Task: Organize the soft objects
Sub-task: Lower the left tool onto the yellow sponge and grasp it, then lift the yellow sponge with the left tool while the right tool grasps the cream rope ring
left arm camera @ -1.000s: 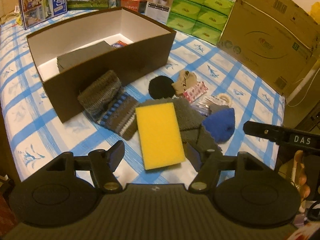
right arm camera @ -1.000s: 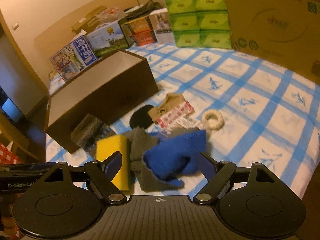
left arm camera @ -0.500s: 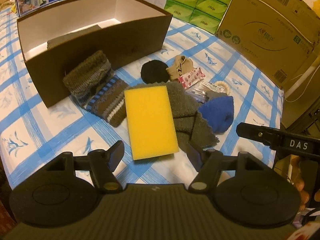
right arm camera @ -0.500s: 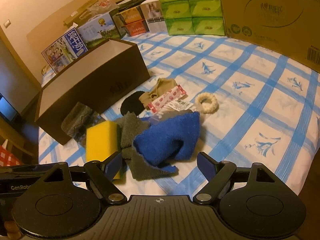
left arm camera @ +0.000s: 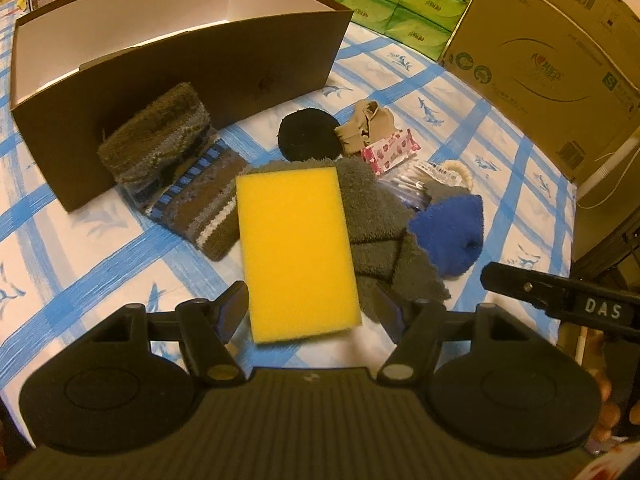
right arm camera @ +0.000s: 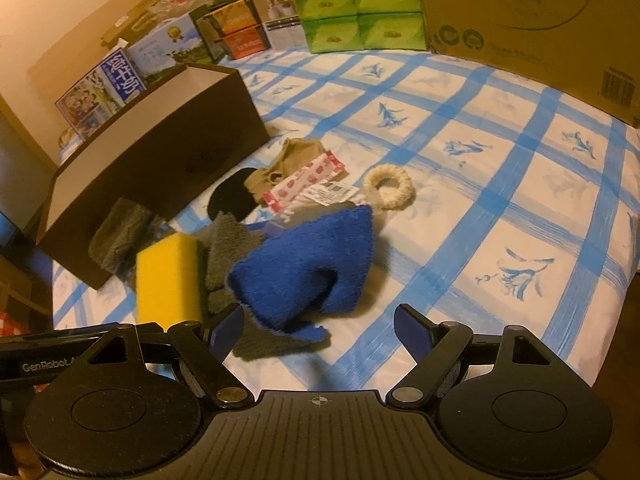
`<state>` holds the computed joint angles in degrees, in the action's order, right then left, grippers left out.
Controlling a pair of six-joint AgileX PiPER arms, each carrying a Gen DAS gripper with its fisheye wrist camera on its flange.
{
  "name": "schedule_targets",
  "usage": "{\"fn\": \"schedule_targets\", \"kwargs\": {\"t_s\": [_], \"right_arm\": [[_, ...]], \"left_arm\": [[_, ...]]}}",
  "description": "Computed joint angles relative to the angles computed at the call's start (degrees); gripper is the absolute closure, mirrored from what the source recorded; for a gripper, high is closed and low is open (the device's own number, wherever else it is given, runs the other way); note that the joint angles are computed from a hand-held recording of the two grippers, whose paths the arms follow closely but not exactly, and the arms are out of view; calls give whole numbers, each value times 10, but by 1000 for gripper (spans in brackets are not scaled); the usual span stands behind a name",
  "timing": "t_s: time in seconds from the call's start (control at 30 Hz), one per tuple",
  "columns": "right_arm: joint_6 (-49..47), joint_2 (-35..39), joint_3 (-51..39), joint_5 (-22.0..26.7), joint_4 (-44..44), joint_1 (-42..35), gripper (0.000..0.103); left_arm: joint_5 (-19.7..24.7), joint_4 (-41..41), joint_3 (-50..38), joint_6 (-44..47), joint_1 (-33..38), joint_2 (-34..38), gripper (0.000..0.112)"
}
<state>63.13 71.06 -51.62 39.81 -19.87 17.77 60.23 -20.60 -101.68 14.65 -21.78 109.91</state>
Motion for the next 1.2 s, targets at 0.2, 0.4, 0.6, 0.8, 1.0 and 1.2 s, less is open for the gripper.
{"fn": "schedule_targets", "kwargs": {"t_s": [0.2, 0.4, 0.6, 0.8, 1.0, 1.2], "right_arm": [[-16, 5, 4, -7, 15, -20, 21], [-29, 6, 11, -15, 27, -35, 21], [-38, 10, 13, -18, 36, -41, 21], [-37, 9, 14, -20, 38, -42, 21], [-38, 11, 14, -22, 39, -42, 21], [-37, 7, 14, -40, 14, -44, 21]], "left_arm": [[-2, 22, -44, -19, -15, 40, 45], [-18, 35, -61, -29, -23, 61, 39], [-20, 48, -66, -40, -21, 66, 38], [-10, 35, -57, -29, -5, 60, 38], [-23, 31, -69, -18, -12, 76, 41], [-69, 31, -31, 25, -16, 43, 51]]}}
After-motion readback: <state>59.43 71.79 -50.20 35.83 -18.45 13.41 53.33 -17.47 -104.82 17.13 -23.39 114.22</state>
